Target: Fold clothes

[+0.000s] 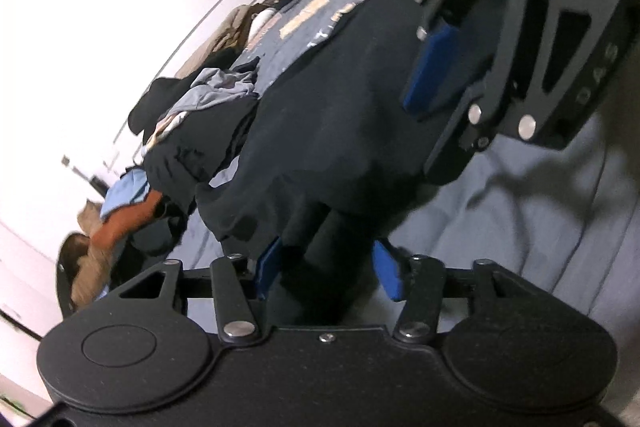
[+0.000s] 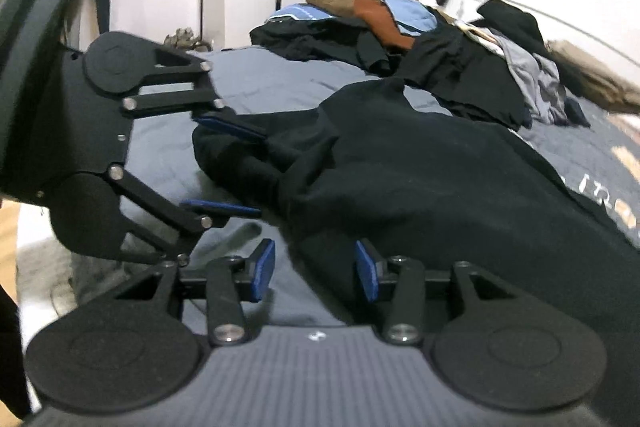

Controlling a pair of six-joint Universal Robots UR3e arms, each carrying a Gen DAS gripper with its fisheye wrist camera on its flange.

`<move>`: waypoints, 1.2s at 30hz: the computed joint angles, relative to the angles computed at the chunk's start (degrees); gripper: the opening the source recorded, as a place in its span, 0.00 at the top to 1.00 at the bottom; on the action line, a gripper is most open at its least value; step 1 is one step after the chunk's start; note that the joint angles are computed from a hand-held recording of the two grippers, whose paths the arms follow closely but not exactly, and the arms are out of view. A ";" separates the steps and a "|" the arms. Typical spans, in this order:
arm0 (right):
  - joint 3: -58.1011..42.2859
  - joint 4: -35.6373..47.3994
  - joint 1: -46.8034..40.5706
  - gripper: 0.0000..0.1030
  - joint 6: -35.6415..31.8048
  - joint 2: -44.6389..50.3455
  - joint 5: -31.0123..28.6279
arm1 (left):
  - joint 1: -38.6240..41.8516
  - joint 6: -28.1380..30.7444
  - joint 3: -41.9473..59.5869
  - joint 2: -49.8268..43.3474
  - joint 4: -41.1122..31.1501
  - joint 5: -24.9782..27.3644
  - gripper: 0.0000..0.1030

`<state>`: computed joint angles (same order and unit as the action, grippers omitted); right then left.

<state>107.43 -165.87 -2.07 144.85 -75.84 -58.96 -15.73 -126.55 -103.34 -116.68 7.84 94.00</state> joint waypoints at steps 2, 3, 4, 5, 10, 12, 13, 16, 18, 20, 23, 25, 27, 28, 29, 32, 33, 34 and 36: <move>-0.36 -1.26 0.96 0.56 -0.93 1.07 -1.69 | -0.06 3.24 0.47 -1.60 1.30 1.16 0.74; -0.55 -1.87 1.44 0.56 -1.40 1.61 -2.54 | 0.21 4.18 0.31 -1.76 1.66 0.81 0.78; -0.55 -3.02 1.88 0.55 -1.64 2.13 -3.30 | 0.51 4.30 0.29 -1.56 1.20 0.29 0.82; -0.37 -4.36 2.18 0.55 -1.93 2.57 -3.73 | 0.84 3.79 0.39 -1.06 0.07 -0.37 0.84; 1.26 -12.72 4.18 0.56 -7.65 4.92 -7.59 | 2.57 2.88 0.45 2.50 -5.20 -4.00 0.91; 1.42 -14.20 4.05 0.61 -7.88 5.44 -7.74 | 3.43 2.68 0.24 4.36 -7.58 -5.73 0.92; 1.71 -15.53 4.13 0.68 -8.11 5.68 -8.21 | 3.87 2.59 0.18 5.27 -8.79 -6.60 0.92; 3.60 -19.21 3.75 0.85 -12.38 5.86 -8.21 | 4.91 5.12 -0.97 6.97 -9.66 -8.42 0.93; 4.21 -20.02 3.59 0.89 -13.32 5.60 -8.07 | 5.85 6.89 -1.98 8.07 -9.92 -9.70 0.94; 4.97 -21.31 3.65 0.92 -14.97 5.03 -8.25 | 6.97 10.03 -3.96 9.34 -8.81 -10.77 0.95; 5.26 -19.54 3.23 0.94 -15.99 3.00 -7.65 | 9.24 13.98 -5.59 10.88 -9.10 -11.97 0.95; 5.15 -19.06 3.06 0.95 -15.84 2.30 -7.43 | 10.27 13.70 -5.05 11.44 -10.87 -12.95 0.96; 5.22 -19.32 2.92 0.95 -15.33 2.26 -7.51 | 10.59 12.48 -3.86 11.55 -12.83 -13.24 0.96; 5.28 -19.43 2.83 0.95 -15.08 2.23 -7.54 | 10.05 11.58 -2.99 11.22 -13.59 -12.42 0.95; 5.33 -19.54 2.74 0.95 -14.83 2.20 -7.58 | 9.29 10.01 -1.87 10.84 -14.74 -11.38 0.91; 5.07 -18.83 2.12 0.95 -13.38 2.29 -7.25 | 7.77 7.43 -3.38 10.41 -11.06 -11.12 0.86; 5.10 -18.54 1.75 0.95 -13.05 2.26 -6.79 | 7.36 8.58 -4.38 9.96 -8.96 -11.35 0.78; 5.04 -17.97 1.54 0.95 -13.16 2.17 -6.45 | 6.78 9.55 -4.99 8.85 -6.53 -10.91 0.69; 5.06 -17.84 1.70 0.95 -13.31 2.24 -6.51 | 5.58 10.61 -5.55 5.94 -1.58 -9.47 0.59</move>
